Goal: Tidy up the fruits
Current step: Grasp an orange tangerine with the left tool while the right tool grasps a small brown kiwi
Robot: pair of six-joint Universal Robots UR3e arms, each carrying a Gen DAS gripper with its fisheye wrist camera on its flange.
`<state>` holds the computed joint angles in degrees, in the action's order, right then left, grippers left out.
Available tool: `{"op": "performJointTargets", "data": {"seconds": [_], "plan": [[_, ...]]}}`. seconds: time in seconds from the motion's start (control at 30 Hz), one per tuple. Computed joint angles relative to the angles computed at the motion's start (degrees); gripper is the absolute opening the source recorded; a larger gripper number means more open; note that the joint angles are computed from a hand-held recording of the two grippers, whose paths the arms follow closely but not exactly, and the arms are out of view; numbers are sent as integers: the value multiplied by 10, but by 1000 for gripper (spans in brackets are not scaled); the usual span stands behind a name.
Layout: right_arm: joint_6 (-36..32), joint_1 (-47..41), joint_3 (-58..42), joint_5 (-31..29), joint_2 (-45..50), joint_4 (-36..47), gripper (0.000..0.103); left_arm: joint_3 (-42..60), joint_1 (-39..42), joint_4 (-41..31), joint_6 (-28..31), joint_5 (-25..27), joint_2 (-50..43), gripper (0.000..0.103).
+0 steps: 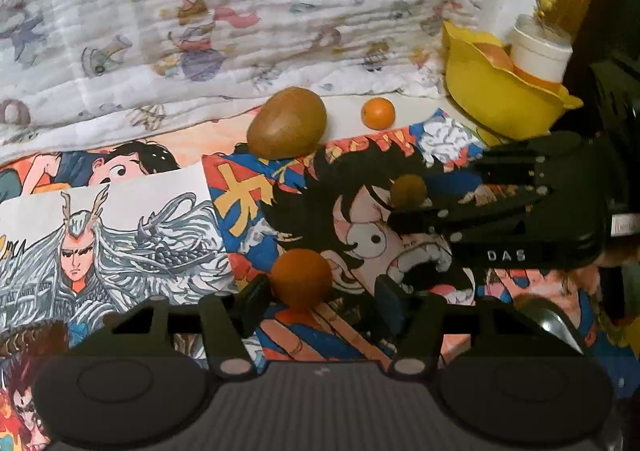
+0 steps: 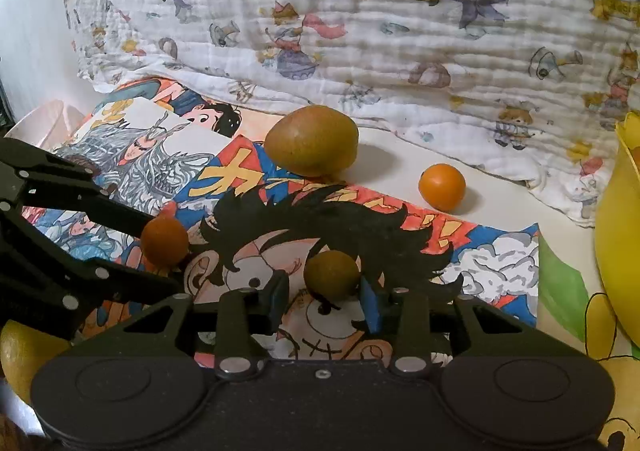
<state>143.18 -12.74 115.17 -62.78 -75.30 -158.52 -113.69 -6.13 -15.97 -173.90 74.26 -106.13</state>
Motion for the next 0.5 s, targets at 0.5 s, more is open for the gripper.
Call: {"op": "performJointTargets", "data": {"seconds": [0.5], "plan": [[18,-27,51,33,-37,-19,32,-8,-2,-3,-21,9,9,35]]}}
